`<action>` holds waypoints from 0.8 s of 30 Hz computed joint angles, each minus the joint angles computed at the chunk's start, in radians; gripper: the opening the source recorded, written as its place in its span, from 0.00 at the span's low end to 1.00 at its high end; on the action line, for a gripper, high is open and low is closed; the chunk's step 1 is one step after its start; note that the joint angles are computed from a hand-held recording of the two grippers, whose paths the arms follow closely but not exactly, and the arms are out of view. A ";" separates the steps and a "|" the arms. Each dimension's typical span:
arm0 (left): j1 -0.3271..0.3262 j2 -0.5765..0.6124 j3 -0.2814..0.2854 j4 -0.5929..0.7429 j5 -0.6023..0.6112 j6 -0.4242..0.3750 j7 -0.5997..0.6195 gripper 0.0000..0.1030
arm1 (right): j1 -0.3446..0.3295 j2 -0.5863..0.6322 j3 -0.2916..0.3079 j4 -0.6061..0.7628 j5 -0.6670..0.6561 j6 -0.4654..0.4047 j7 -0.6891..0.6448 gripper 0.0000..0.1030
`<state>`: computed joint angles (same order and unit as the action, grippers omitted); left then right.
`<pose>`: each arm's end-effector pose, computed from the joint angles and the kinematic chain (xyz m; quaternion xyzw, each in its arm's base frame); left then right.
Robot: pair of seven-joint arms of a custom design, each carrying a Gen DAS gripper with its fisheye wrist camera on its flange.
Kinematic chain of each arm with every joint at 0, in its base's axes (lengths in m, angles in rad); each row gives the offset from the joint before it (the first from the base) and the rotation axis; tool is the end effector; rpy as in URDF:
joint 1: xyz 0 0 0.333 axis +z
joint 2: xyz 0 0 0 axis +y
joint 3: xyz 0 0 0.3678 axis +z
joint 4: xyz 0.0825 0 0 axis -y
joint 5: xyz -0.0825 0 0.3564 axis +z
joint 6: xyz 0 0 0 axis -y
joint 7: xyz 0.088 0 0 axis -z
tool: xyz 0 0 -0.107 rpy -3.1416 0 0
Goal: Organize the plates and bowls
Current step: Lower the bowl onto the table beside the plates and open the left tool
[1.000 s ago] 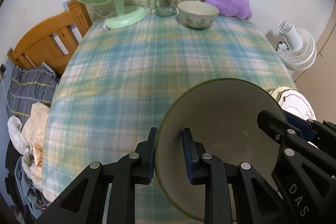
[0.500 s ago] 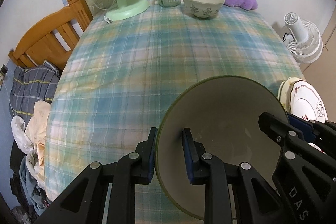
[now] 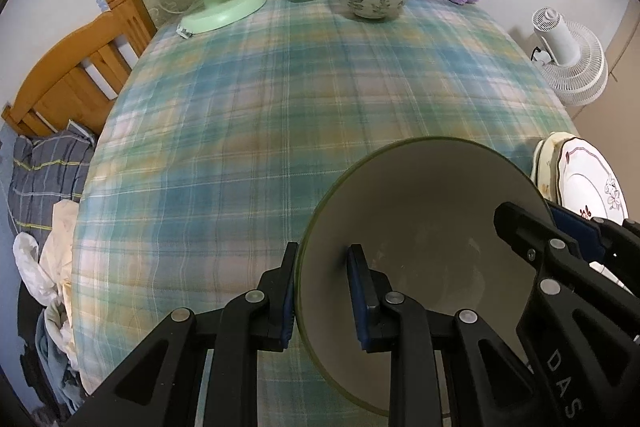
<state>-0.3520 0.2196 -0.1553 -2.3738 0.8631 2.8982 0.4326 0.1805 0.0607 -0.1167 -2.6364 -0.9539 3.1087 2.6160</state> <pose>0.4292 -0.2884 0.3291 -0.6304 0.7483 -0.1506 0.1413 0.4185 0.0958 0.3304 -0.6800 0.7019 -0.1499 0.1498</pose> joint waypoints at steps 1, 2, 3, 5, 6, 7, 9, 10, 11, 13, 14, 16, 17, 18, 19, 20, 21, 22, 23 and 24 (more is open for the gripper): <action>0.005 -0.001 -0.004 -0.003 -0.009 0.005 0.013 0.21 | 0.007 0.001 -0.007 0.007 -0.036 -0.007 0.035 0.20; 0.018 0.000 -0.014 -0.007 -0.034 0.019 0.043 0.22 | 0.009 0.002 -0.007 0.011 -0.056 -0.013 0.057 0.20; 0.029 0.000 -0.021 -0.012 -0.060 0.031 0.072 0.26 | 0.008 0.001 -0.003 0.013 -0.059 -0.018 0.065 0.21; 0.062 -0.001 -0.051 -0.025 -0.150 0.060 0.163 0.34 | -0.001 0.001 0.009 0.008 -0.018 -0.014 0.037 0.23; 0.059 -0.005 -0.048 -0.027 -0.165 0.063 0.181 0.35 | -0.004 -0.003 0.015 0.004 0.011 -0.012 0.018 0.23; 0.058 -0.012 -0.046 -0.031 -0.177 0.067 0.205 0.38 | -0.008 -0.006 0.023 -0.002 0.050 -0.009 -0.013 0.24; 0.073 -0.022 -0.063 -0.037 -0.233 0.075 0.276 0.44 | -0.012 -0.020 0.048 -0.016 0.175 -0.016 -0.105 0.27; 0.076 -0.029 -0.065 -0.040 -0.253 0.080 0.301 0.53 | -0.010 -0.025 0.049 -0.018 0.192 -0.020 -0.110 0.30; 0.081 -0.038 -0.066 -0.047 -0.272 0.092 0.328 0.59 | -0.008 -0.033 0.052 -0.019 0.208 -0.028 -0.109 0.32; 0.087 -0.054 -0.066 -0.054 -0.300 0.107 0.376 0.66 | -0.014 -0.055 0.060 -0.019 0.180 -0.033 -0.066 0.47; 0.097 -0.064 -0.074 -0.057 -0.325 0.116 0.413 0.70 | -0.023 -0.063 0.068 -0.016 0.143 -0.035 -0.029 0.51; 0.102 -0.081 -0.071 -0.066 -0.349 0.134 0.451 0.74 | -0.044 -0.083 0.092 -0.005 0.065 -0.046 0.055 0.60; 0.116 -0.088 -0.083 -0.070 -0.382 0.145 0.492 0.76 | -0.054 -0.089 0.105 -0.001 0.055 -0.048 0.070 0.61; 0.134 -0.097 -0.101 -0.074 -0.425 0.153 0.544 0.77 | -0.061 -0.096 0.117 0.002 0.054 -0.048 0.079 0.62; 0.146 -0.103 -0.111 -0.078 -0.458 0.163 0.589 0.79 | -0.068 -0.102 0.128 0.005 0.062 -0.048 0.083 0.64; 0.153 -0.112 -0.117 -0.079 -0.485 0.169 0.627 0.80 | -0.075 -0.106 0.138 0.009 0.064 -0.049 0.090 0.65; 0.150 -0.118 -0.111 -0.078 -0.493 0.170 0.644 0.80 | -0.083 -0.112 0.149 0.014 0.056 -0.053 0.107 0.66; 0.148 -0.124 -0.107 -0.074 -0.503 0.170 0.662 0.80 | -0.088 -0.119 0.161 0.022 0.053 -0.065 0.124 0.67; 0.155 -0.131 -0.115 -0.071 -0.535 0.170 0.698 0.81 | -0.092 -0.123 0.170 0.026 0.060 -0.073 0.126 0.67; 0.155 -0.133 -0.114 -0.066 -0.553 0.171 0.720 0.81 | -0.095 -0.132 0.180 0.033 0.061 -0.085 0.139 0.67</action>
